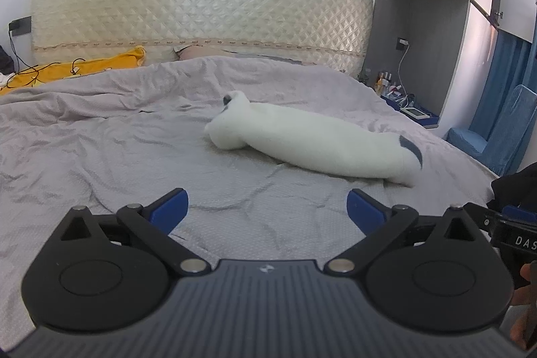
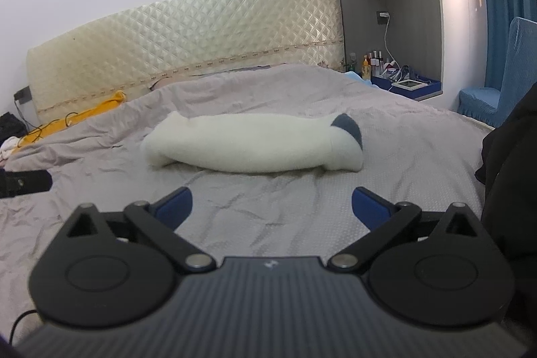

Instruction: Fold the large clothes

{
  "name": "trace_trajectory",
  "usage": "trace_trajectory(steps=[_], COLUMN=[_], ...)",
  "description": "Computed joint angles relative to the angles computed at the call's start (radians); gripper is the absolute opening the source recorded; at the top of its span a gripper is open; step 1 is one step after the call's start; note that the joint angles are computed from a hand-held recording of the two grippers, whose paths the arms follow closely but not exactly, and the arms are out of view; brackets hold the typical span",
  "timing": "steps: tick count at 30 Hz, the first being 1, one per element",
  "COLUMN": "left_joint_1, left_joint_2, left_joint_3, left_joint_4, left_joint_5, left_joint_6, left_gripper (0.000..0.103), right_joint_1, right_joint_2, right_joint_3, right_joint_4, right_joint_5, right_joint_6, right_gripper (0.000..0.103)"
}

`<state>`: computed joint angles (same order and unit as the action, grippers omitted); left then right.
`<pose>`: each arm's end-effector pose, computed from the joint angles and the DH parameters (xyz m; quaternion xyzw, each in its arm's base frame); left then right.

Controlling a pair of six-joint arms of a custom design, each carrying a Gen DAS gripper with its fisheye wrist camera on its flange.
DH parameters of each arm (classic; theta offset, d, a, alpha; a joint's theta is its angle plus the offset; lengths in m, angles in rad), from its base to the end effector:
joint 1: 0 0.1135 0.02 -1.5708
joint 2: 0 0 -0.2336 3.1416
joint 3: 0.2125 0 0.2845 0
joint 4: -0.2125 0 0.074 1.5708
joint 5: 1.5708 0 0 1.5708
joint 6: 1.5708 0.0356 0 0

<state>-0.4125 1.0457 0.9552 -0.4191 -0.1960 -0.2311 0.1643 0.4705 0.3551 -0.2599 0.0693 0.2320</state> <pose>0.2596 -0.1060 0.2971 0.0284 0.8593 -0.0792 0.5045 0.1946 0.0298 0.2068 0.0474 0.8250 0.0826 0.5571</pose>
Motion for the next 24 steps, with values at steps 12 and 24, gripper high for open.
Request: trace_trajectory(steps=[12, 24], left_joint_1=[-0.006, 0.013], left_joint_2=[0.007, -0.013], left_joint_3=[0.014, -0.001], left_joint_4=[-0.028, -0.015], left_joint_5=[-0.014, 0.017], left_joint_6=[-0.003, -0.021], left_gripper=[0.102, 0.102], right_joint_1=[0.011, 0.032], right_joint_2=[-0.002, -0.017], right_joint_3=[-0.001, -0.006], right_joint_4=[-0.001, -0.01], right_joint_5=[0.012, 0.035], right_joint_6=[0.001, 0.008], right_gripper=[0.103, 0.103])
